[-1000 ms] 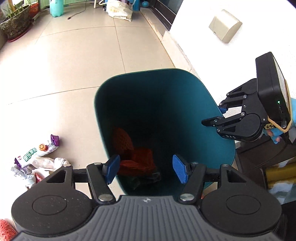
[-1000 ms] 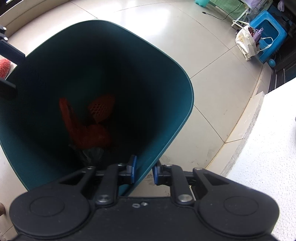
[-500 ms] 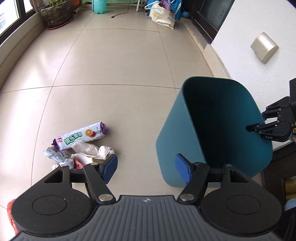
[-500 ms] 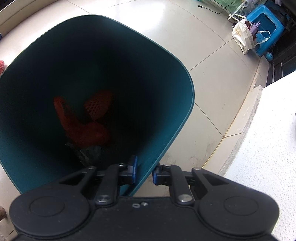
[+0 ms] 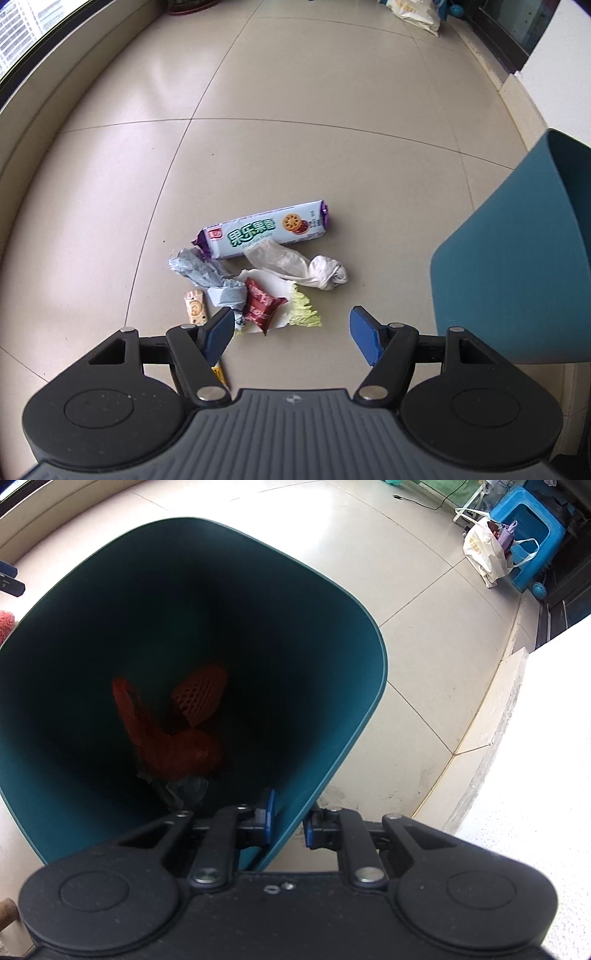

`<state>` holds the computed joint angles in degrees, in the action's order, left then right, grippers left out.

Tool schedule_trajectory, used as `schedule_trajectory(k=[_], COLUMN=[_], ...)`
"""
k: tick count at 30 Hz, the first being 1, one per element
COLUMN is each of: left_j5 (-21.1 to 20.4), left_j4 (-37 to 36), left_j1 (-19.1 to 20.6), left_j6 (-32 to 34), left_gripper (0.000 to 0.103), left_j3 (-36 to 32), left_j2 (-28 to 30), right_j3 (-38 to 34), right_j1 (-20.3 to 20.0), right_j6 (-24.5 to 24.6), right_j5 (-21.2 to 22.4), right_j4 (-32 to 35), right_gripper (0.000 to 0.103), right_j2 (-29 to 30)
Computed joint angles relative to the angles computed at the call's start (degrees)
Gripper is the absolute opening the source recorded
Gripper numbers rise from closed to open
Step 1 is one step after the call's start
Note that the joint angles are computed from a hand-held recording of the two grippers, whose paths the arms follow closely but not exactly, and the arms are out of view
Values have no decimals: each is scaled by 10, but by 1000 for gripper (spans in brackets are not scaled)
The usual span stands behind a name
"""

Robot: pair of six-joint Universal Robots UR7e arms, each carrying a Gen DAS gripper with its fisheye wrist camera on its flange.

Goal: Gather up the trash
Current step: 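Reach the left gripper to the coffee stick sachet and grasp it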

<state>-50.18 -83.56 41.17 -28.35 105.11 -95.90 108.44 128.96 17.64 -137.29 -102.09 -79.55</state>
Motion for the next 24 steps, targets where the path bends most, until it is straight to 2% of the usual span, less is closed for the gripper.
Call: schedule_trajectory(k=[7, 13, 19, 24], left_j5=[44, 80, 64, 45], left_j4=[11, 1, -63, -109], left_j1=[72, 159, 236, 273], left_j6=[-21, -26, -8, 6], left_gripper=[68, 68, 68, 68], left_j3=[24, 45, 67, 87], left_j2=[-5, 10, 28, 37], right_j3=[0, -6, -4, -5], right_j1=[-1, 0, 0, 0], right_j6=[-6, -8, -10, -9], right_j5=[2, 0, -3, -3], right_j4=[8, 6, 9, 10], right_gripper=[14, 14, 14, 15], right_j2=[-4, 3, 7, 11])
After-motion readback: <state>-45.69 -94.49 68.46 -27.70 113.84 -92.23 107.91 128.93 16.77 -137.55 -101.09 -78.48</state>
